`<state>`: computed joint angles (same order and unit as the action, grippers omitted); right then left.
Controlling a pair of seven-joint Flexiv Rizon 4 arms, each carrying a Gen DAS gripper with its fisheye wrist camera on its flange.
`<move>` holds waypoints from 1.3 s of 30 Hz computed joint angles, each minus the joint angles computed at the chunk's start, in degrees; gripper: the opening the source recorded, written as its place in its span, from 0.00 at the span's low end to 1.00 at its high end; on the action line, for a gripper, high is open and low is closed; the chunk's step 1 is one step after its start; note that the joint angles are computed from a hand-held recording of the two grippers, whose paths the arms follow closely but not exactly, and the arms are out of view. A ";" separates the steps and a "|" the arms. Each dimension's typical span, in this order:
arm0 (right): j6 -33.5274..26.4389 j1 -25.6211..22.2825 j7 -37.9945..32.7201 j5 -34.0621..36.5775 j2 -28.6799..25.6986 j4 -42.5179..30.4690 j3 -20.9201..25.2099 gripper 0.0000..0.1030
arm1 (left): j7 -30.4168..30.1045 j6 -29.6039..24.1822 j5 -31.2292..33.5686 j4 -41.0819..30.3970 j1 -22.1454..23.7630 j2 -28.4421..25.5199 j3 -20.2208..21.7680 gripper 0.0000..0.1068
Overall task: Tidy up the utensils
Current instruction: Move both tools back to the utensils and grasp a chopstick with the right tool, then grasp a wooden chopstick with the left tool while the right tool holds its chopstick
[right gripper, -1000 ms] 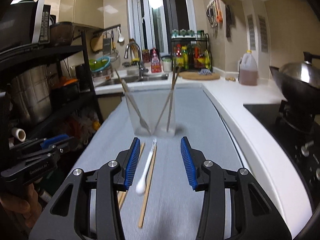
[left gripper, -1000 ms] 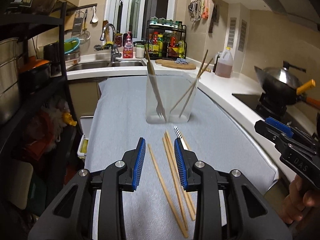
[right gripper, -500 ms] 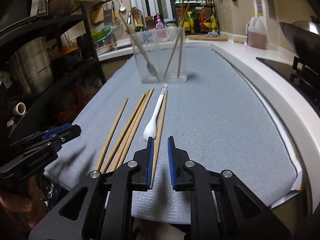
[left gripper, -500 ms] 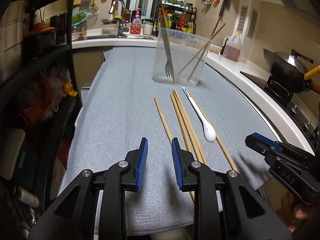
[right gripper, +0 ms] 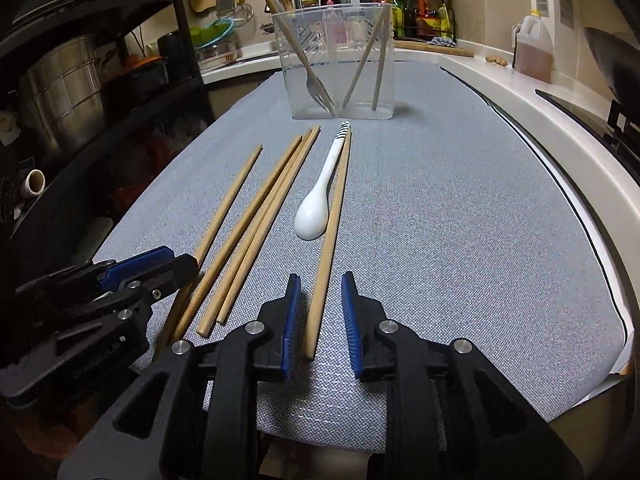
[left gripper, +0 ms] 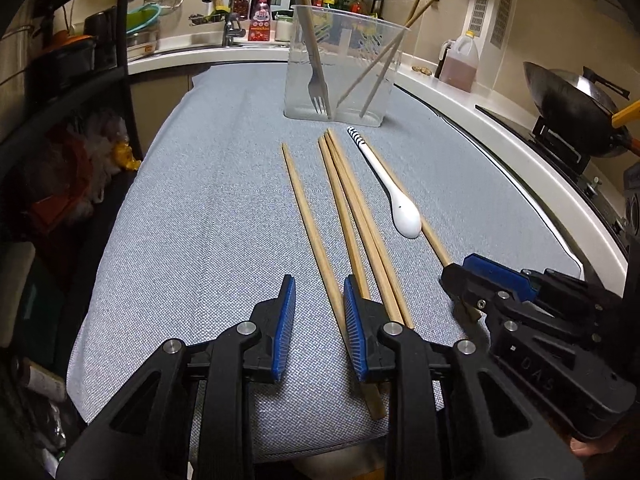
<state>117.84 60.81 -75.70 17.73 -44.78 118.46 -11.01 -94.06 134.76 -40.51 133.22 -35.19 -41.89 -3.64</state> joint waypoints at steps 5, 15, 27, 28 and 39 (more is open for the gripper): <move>-0.33 -0.54 0.60 0.40 0.20 0.05 0.11 0.07 | 2.25 -1.05 -2.85 -0.89 -1.80 0.03 0.59 0.24; -1.76 3.93 3.08 4.33 0.47 1.68 -5.74 0.06 | 7.34 -4.11 -7.98 -1.87 -2.14 0.93 1.45 0.10; -1.42 3.04 5.97 3.04 0.29 2.65 -6.03 0.10 | 4.56 -4.15 -3.96 -0.27 0.30 1.74 1.67 0.28; -1.08 2.92 5.82 2.94 0.19 2.68 -5.90 0.10 | 4.16 -3.50 -4.05 0.02 -0.06 1.62 1.65 0.31; 0.12 2.42 4.86 4.07 0.08 2.91 -5.13 0.06 | 8.12 0.64 -12.30 -0.81 -3.41 -0.04 0.14 0.06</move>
<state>117.96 63.23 -70.84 21.80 -44.70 121.37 -16.14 -85.94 135.41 -52.81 132.41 -38.60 -41.93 -3.50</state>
